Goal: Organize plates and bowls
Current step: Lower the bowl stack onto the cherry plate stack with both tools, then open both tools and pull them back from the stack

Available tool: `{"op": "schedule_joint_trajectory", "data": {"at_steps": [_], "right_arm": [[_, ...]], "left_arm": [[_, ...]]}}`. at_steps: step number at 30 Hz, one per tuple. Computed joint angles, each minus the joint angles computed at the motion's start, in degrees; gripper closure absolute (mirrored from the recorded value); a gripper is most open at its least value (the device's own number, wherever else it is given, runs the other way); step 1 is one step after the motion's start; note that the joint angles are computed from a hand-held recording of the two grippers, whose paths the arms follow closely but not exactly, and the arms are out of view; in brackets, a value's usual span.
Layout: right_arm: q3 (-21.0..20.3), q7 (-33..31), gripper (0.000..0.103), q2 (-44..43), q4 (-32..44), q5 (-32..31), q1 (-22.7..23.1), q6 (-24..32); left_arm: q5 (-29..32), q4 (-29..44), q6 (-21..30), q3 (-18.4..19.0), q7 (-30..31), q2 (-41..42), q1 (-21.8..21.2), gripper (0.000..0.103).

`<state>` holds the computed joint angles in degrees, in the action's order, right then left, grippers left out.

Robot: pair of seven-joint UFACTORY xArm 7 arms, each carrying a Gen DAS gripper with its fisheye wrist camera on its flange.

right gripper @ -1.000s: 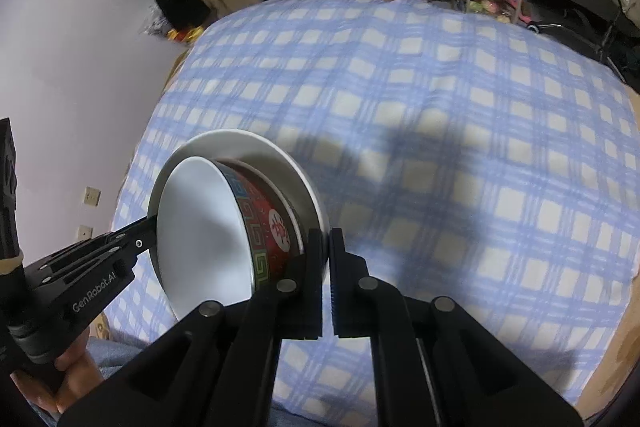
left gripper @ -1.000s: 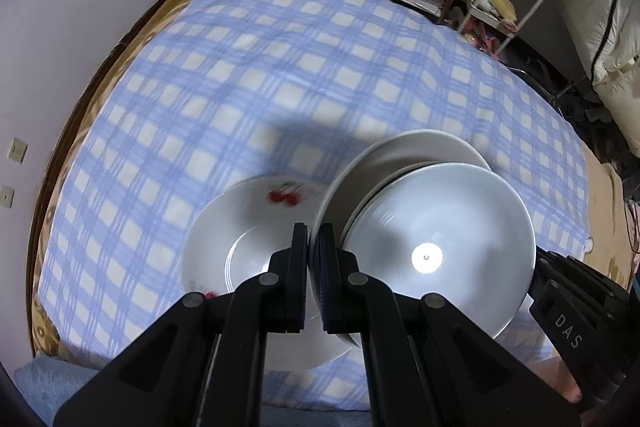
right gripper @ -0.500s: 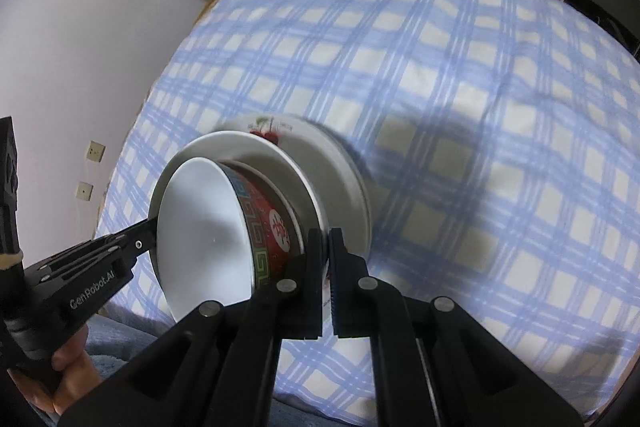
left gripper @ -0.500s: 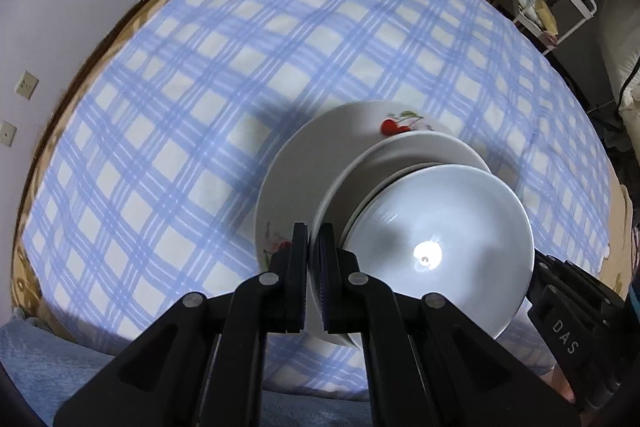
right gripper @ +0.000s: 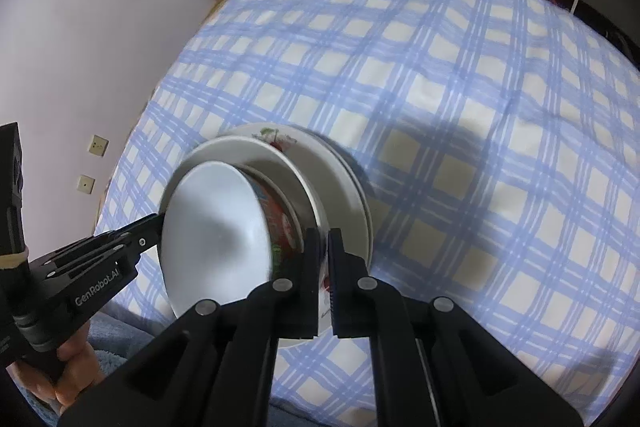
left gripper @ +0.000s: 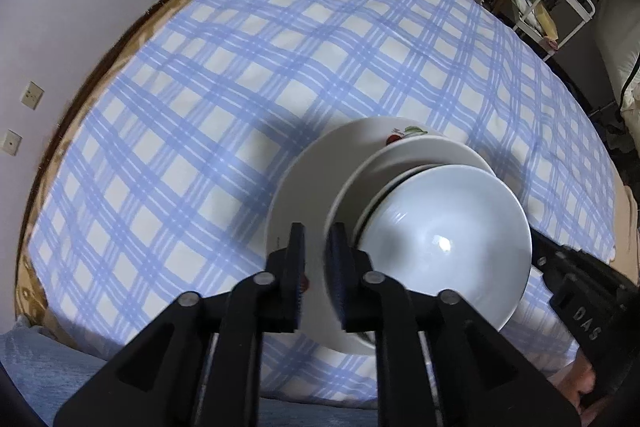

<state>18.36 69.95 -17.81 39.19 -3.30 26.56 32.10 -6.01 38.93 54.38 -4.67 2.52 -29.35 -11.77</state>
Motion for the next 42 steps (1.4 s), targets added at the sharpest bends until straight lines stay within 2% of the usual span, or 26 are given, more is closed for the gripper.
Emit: {"op": "schedule_joint_trajectory", "data": {"at_steps": [4,9,10,11,13,15,18,20,21,23,28,35,39,42], "right_arm": [[0.4,0.6,0.095,-2.5,0.0,-1.0,-0.2,1.4],[2.9,2.9,0.092,-5.8,1.5,-4.8,-1.7,5.2],[3.2,3.2,0.086,-6.5,1.8,-5.4,-1.8,5.9],[3.4,3.2,0.075,-7.1,2.1,-5.8,-1.8,6.6],[4.4,3.3,0.06,-8.5,3.0,-7.1,-1.8,8.7],[6.1,3.9,0.052,-9.9,4.1,-9.4,-2.4,11.3],[8.2,5.6,0.036,-12.6,4.6,-12.3,-3.0,13.3],[9.4,6.7,0.024,-14.9,4.1,-13.5,-3.2,13.9],[10.1,7.3,0.021,-16.0,3.9,-14.0,-3.4,14.3],[11.4,8.3,0.008,-17.4,4.0,-15.0,-3.8,15.3],[15.2,11.5,0.001,-22.4,3.5,-17.2,-4.9,18.4],[21.7,16.0,0.0,-29.2,3.6,-20.5,-8.0,23.5],[24.3,15.6,0.0,-30.0,3.9,-21.9,-9.4,24.8],[25.2,15.0,0.0,-29.4,4.1,-21.9,-9.7,25.5]], "left_arm": [[3.0,-1.2,-0.9,-1.3,-1.2,-3.8,0.9,0.086],[4.9,-1.7,0.7,-1.5,0.3,-9.2,0.4,0.085],[5.7,-2.3,0.3,-1.9,0.3,-10.7,0.5,0.084],[6.2,-2.7,0.1,-2.2,0.3,-12.1,0.5,0.079],[6.7,-3.3,0.0,-2.3,0.4,-14.6,0.4,0.069],[6.9,-4.2,-0.4,-2.1,0.4,-17.8,0.3,0.06],[7.1,-5.0,0.0,-2.2,0.2,-21.5,0.5,0.046],[7.3,-5.9,-0.3,-2.3,0.2,-24.6,0.4,0.027],[7.3,-6.6,-0.9,-2.3,0.4,-26.5,0.3,0.025],[7.6,-7.8,-1.8,-2.6,0.5,-30.0,0.2,0.019],[9.6,-11.3,-5.2,-4.0,0.8,-38.1,0.8,0.012],[9.1,-16.1,-7.9,-3.5,1.0,-46.9,0.0,0.011],[7.1,-17.5,-7.8,-1.7,2.4,-49.5,-2.4,0.011],[6.6,-18.8,-8.8,-2.4,2.1,-50.7,-2.0,0.011]]}}
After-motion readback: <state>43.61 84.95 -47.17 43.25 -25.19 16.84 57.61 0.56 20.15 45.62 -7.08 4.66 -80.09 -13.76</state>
